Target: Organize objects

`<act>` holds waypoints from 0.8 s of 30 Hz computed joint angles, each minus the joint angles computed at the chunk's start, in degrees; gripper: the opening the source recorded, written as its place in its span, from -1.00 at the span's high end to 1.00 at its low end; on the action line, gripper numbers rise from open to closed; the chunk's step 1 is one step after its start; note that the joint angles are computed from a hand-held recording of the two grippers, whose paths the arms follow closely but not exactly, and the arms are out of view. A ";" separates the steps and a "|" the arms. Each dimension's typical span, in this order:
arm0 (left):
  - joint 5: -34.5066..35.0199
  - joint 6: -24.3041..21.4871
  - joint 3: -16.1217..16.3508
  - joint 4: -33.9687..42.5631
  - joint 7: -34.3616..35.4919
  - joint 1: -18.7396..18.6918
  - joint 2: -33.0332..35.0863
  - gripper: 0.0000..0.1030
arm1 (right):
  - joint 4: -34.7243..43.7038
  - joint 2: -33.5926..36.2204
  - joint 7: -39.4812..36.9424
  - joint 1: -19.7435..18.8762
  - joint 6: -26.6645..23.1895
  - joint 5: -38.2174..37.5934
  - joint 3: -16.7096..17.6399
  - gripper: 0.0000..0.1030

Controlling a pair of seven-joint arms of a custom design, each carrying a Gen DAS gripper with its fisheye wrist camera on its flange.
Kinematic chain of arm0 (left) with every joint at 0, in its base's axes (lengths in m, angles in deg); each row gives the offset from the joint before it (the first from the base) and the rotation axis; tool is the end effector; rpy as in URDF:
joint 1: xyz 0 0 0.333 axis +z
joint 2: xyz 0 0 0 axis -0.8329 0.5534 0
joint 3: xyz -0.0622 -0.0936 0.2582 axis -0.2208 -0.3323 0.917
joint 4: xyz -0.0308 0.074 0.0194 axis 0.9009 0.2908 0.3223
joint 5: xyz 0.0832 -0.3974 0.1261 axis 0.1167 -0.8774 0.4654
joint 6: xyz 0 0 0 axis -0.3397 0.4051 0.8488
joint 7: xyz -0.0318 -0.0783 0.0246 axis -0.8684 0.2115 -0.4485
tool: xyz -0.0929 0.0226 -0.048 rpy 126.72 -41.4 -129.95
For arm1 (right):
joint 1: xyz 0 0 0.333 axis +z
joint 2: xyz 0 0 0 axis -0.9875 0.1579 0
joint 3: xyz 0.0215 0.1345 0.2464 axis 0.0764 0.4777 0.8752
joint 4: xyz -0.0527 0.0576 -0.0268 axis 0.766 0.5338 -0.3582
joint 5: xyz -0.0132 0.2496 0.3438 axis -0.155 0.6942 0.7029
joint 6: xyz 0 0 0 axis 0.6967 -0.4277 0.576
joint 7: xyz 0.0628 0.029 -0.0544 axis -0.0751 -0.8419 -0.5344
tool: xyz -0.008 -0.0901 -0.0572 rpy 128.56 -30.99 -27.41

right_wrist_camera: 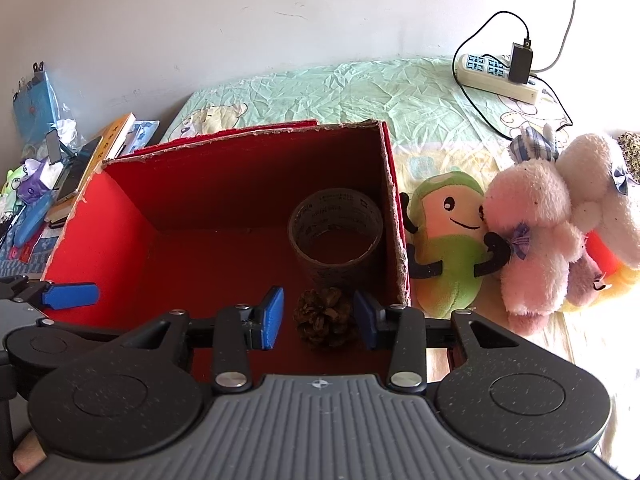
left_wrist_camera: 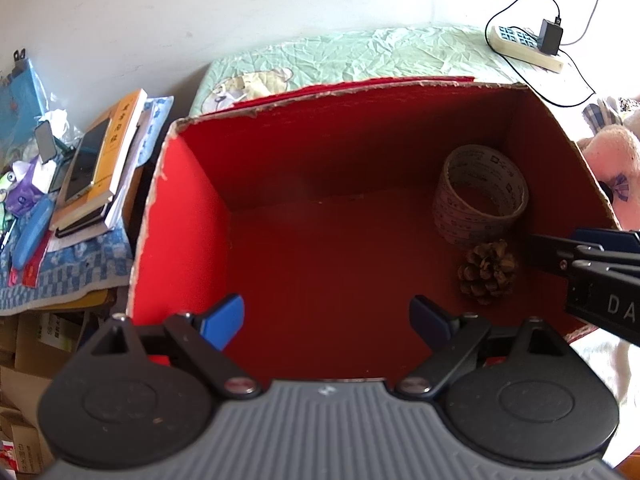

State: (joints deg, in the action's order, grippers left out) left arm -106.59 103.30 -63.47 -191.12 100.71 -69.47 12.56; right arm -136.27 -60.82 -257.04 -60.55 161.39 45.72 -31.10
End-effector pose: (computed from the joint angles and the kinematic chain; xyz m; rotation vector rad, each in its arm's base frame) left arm 0.4801 -0.1776 0.3418 -1.0769 2.5430 -0.6140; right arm 0.3463 0.2482 0.3580 -1.2411 2.2983 -0.6706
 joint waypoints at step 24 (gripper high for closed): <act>-0.85 3.13 0.41 -2.55 0.07 -0.93 -1.60 -0.78 | 2.03 1.80 0.74 1.67 -3.82 0.38 -0.08 0.09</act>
